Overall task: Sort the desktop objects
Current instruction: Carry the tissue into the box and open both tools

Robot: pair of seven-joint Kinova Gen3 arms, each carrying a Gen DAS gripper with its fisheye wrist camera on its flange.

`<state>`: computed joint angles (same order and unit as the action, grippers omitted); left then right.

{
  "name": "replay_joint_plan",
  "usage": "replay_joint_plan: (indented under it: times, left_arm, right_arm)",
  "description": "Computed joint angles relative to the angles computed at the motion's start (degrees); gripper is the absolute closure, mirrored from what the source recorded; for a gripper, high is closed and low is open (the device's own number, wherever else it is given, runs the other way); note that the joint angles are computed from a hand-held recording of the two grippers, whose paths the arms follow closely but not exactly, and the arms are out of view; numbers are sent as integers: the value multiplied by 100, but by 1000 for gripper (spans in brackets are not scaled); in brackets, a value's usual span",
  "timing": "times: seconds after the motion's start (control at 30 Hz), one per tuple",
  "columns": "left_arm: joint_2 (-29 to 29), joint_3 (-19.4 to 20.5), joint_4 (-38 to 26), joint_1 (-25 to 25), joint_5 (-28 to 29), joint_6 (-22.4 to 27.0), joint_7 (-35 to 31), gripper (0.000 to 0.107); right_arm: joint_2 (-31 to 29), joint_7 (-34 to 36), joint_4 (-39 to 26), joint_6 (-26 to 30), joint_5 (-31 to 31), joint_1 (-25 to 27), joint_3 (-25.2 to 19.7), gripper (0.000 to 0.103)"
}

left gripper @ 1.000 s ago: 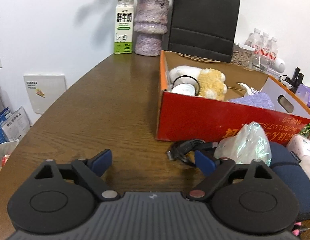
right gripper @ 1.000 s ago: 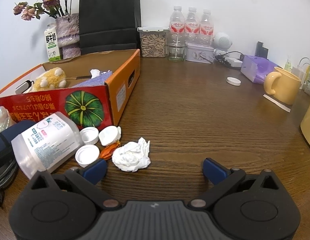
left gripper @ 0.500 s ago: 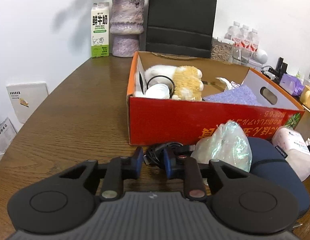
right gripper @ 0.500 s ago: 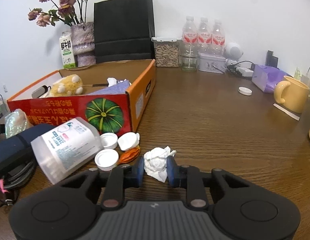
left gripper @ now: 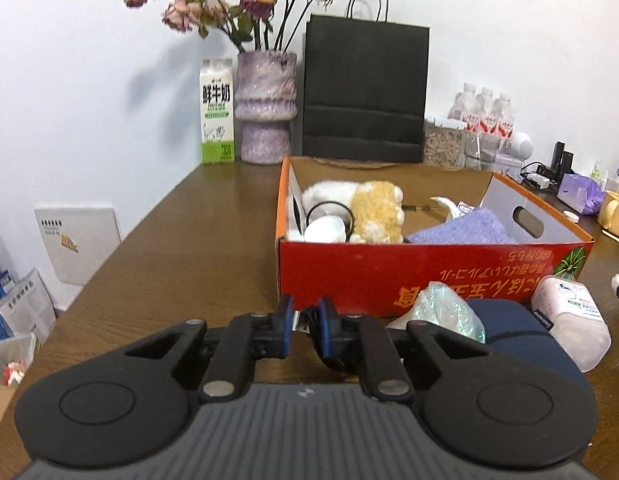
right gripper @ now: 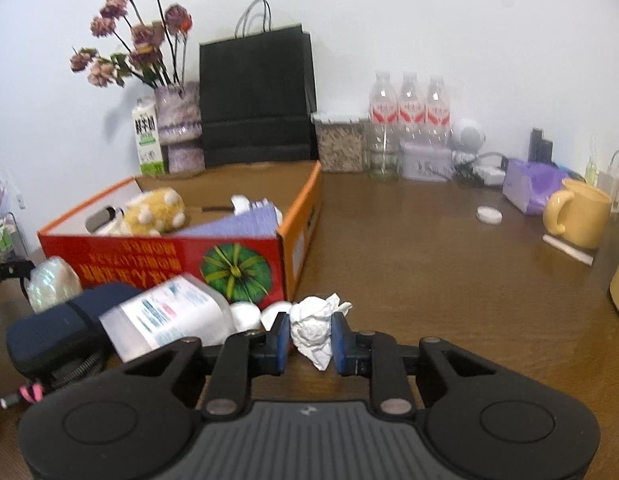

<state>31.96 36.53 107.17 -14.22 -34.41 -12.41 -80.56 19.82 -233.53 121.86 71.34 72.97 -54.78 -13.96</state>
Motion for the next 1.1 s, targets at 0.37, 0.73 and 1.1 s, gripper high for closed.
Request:
replay_joint_plan:
  times: [0.37, 0.73, 1.1]
  left_arm:
    - [-445, -464, 304, 159, -282, -1283, 574, 94]
    - [51, -1078, -995, 1407, -572, -800, 1274, 94]
    - [716, -1905, -1981, 2466, 490, 10, 448, 94]
  right_arm:
    - [-100, 625, -480, 496, 590, 26, 83, 83]
    - [276, 1551, -1539, -609, 1027, 956, 529, 82]
    - [801, 1705, -1898, -1889, 823, 1534, 1046, 82]
